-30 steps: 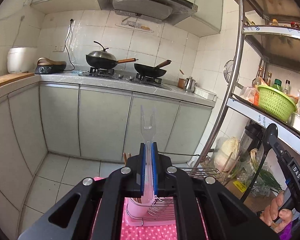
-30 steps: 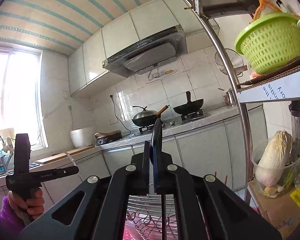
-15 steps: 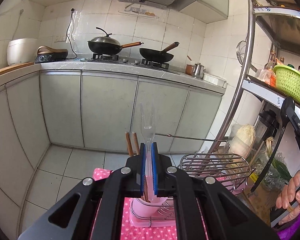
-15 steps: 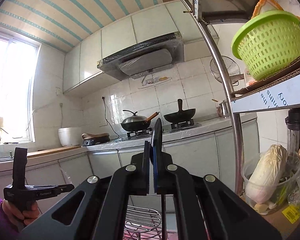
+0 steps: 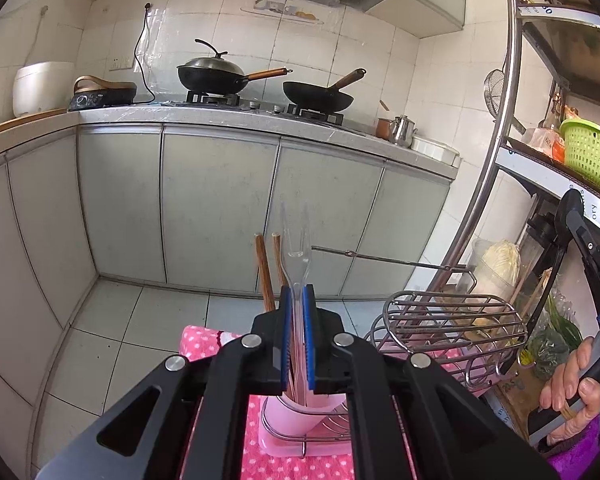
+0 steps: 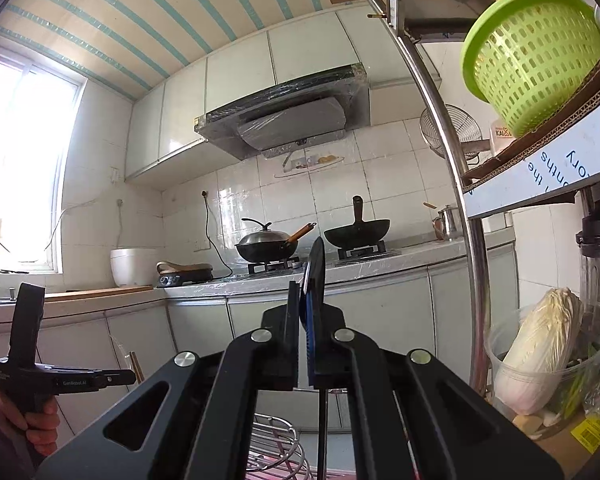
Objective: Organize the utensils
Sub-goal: 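Lift fork and black spoon into the pink cup and open both tools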
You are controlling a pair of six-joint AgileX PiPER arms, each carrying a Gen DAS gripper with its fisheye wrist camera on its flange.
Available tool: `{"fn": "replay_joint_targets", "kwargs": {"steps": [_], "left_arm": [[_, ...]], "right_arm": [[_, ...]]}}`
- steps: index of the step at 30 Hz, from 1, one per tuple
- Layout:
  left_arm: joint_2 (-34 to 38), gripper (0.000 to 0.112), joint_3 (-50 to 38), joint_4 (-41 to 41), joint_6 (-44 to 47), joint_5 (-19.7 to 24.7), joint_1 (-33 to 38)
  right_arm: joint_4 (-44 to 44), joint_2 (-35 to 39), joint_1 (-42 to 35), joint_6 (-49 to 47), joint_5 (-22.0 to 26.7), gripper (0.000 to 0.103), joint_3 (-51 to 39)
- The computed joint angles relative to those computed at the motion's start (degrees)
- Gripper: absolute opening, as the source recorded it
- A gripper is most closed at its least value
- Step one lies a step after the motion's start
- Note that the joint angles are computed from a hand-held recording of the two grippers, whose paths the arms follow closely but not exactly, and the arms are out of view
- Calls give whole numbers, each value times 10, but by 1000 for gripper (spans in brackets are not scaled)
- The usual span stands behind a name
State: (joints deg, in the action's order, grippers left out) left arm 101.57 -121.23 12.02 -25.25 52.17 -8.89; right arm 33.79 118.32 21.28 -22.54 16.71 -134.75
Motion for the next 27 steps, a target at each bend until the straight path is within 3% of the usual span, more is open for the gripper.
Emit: {"fn": "replay_joint_targets", "kwargs": {"steps": [8, 21, 27], "left_arm": [[16, 5, -8, -13, 5, -1, 5], [17, 5, 21, -37, 12, 0, 10], [13, 5, 33, -45, 19, 1, 10]], "right_arm": [[-35, 41, -5, 38, 42, 3, -75], [18, -33, -5, 17, 27, 3, 116], [-46, -40, -2, 88, 83, 4, 122]]}}
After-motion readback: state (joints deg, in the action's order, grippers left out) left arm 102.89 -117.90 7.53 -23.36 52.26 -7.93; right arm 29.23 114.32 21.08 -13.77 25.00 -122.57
